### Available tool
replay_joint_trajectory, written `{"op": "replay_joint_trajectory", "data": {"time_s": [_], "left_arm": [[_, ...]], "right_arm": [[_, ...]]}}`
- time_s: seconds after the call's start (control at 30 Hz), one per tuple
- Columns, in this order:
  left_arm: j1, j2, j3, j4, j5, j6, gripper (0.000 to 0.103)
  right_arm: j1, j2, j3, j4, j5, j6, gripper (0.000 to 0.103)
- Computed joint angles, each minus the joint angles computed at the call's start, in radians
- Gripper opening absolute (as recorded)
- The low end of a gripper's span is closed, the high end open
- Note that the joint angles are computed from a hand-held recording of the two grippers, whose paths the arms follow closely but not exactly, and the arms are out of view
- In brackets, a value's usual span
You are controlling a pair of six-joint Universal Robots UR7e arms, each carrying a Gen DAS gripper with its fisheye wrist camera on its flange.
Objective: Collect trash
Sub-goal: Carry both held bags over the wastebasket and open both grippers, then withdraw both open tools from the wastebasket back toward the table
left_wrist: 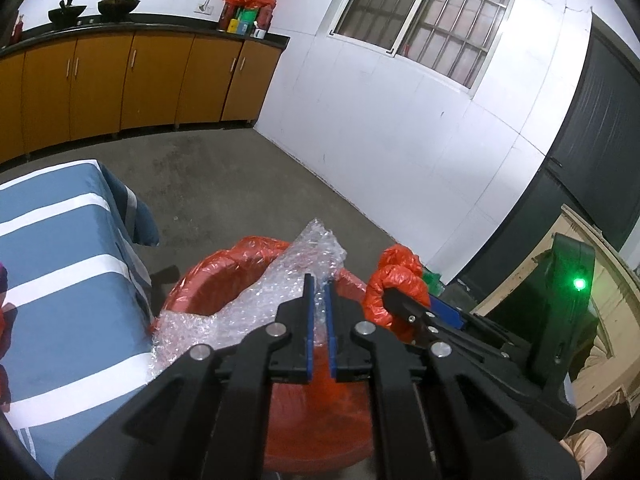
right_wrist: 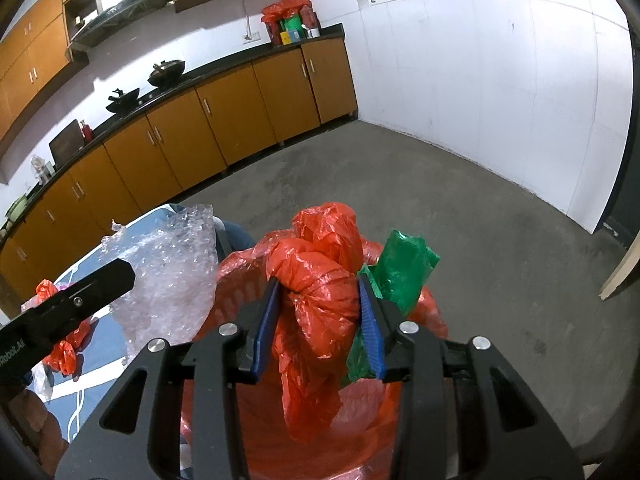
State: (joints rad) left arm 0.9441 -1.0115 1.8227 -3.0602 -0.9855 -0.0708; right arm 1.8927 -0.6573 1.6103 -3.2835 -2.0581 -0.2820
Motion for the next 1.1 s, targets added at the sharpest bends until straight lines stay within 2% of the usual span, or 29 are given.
{"op": "replay_joint_trajectory", "data": {"time_s": [0.03,0.1,0.23,0.5,0.67,0.93,1.1], "left_arm": [[0.001,0.001,-0.001,0.001,0.006,-0.002,0.02],[0.003,-0.001,0.002,-0.001,0.011,-0.012,0.026],[0.009,-0.011,0.012,0.004,0.011,-0.022,0.03],[0.015,-0.014,0.02,0.025,-0.03,-0.024,0.031],[0.011,-0.005,0.008,0.048,-0.052,-0.033,0.036],[-0.008,0.008,-0.009,0.054,-0.042,-0.017,0.037],[-0.019,-0.014,0.014,0.028,0.009,-0.008,0.043]], "right_arm": [[-0.004,-0.002,-0.005,0.007,0.004,-0.003,0.043],[-0.005,-0.004,-0.004,0.005,0.003,-0.004,0.047],[-0.011,-0.013,0.011,-0.015,-0.005,-0.012,0.049],[-0.016,-0.032,0.046,-0.061,-0.039,-0.021,0.049],[-0.013,-0.042,0.065,-0.1,-0.066,-0.05,0.049],[-0.021,-0.074,0.098,-0.137,-0.095,-0.064,0.049],[-0.011,-0.075,0.097,-0.141,-0.091,-0.074,0.049]]}}
